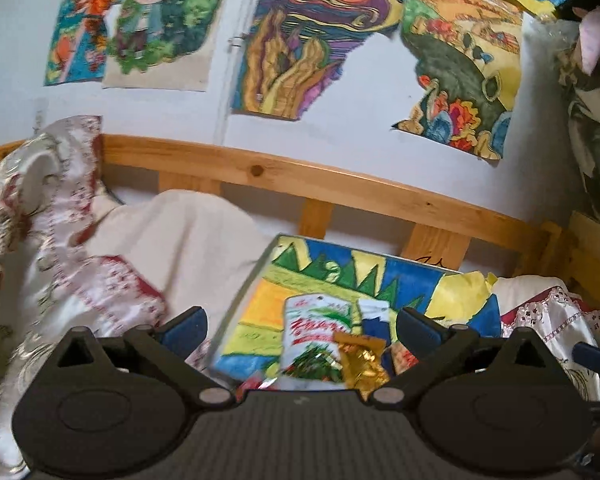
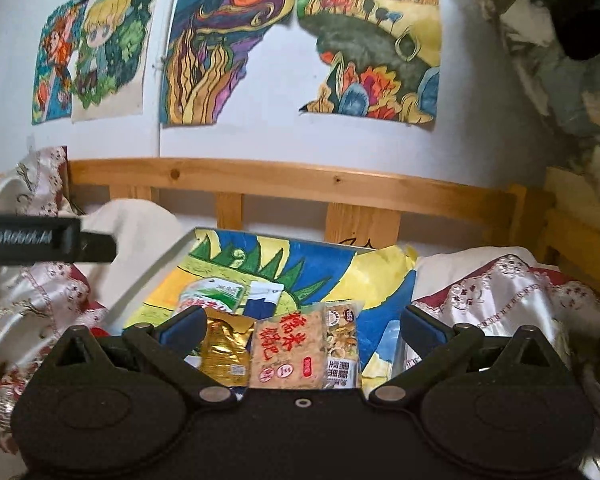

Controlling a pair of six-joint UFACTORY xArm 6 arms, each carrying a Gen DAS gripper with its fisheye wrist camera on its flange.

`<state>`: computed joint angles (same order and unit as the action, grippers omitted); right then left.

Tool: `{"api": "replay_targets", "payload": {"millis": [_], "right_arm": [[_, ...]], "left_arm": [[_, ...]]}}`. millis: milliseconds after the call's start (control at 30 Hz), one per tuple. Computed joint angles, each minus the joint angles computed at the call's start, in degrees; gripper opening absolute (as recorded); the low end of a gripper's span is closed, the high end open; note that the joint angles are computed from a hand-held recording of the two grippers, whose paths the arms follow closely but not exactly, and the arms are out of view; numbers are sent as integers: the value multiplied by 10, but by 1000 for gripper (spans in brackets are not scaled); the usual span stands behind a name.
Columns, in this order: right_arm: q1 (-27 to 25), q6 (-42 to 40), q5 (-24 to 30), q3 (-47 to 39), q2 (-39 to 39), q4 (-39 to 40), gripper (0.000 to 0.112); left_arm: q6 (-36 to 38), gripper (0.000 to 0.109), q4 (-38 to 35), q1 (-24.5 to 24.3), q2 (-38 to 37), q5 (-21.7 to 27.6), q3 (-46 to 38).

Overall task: Organize snacks
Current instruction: 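Open both tools and withdraw them from the tray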

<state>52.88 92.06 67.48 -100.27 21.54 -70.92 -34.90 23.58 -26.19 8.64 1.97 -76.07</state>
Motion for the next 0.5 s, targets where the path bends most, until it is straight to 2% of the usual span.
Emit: {"api": "replay_targets", "payload": {"millis": [133,233,400,500], "right_arm": [[28,29,27,-1,-5,-8,102],[45,40,43,-3,-6,-12,102],[76,64,70,1,-11,-22,102],[89,69,77,-2,-8,-18,102]], "left_arm": [[-33,102,23,16,-46,-5,54],[-27,102,13,25,-81,-9,95],[-102,102,92,51,-135,-21,158],[-103,102,104,59,-161,-28,190]]}}
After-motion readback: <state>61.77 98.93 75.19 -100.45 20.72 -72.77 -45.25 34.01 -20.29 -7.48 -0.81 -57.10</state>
